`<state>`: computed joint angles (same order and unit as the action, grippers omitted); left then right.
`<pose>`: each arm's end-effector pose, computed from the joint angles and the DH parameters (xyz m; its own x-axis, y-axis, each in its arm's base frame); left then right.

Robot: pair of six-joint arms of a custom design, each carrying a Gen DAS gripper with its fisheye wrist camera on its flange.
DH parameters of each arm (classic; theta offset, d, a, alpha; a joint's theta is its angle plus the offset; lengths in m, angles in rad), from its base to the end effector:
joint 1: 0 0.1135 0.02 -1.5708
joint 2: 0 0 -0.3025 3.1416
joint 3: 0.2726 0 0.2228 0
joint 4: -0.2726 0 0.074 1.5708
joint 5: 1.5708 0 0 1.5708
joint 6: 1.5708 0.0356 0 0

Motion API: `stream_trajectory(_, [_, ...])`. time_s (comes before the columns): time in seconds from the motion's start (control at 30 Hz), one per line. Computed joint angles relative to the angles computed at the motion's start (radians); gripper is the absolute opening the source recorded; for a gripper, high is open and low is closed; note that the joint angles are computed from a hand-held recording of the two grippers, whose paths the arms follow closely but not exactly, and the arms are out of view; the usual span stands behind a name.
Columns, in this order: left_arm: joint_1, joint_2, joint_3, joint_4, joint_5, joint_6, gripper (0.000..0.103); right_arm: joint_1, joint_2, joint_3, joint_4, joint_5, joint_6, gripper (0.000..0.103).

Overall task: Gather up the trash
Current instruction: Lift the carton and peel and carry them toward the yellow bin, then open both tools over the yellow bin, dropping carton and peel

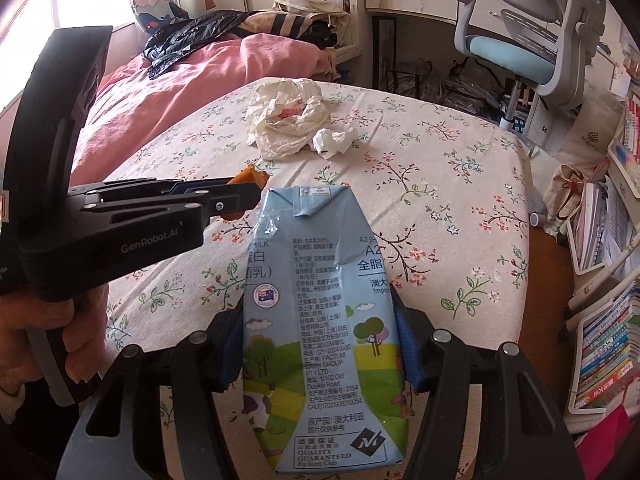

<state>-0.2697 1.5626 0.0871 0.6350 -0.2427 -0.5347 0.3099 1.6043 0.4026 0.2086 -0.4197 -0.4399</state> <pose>0.1662 -0.0371 0.1272 -0.6709 -0.3277 -0.6652 -0.2763 0.9429 -0.1859 0.2067 0.0814 0.1481 -0.5130 -0.5726 -0.6395 -0.7835 0.6167 0.0763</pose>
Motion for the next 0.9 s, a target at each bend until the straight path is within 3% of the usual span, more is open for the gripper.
stream_trajectory(0.43, [-0.141, -0.028, 0.068, -0.105, -0.093, -0.032, 0.017, -0.144, -0.060, -0.013, -0.041, -0.049, -0.044, 0.060])
stream_trajectory(0.7, [-0.352, -0.024, 0.185, -0.242, -0.209, -0.100, 0.017, -0.430, -0.119, -0.041, -0.121, -0.139, -0.165, 0.060])
stream_trajectory(0.9, [-0.535, 0.071, 0.355, -0.352, -0.275, -0.154, 0.017, -0.626, -0.111, -0.039, -0.105, -0.132, -0.257, 0.060])
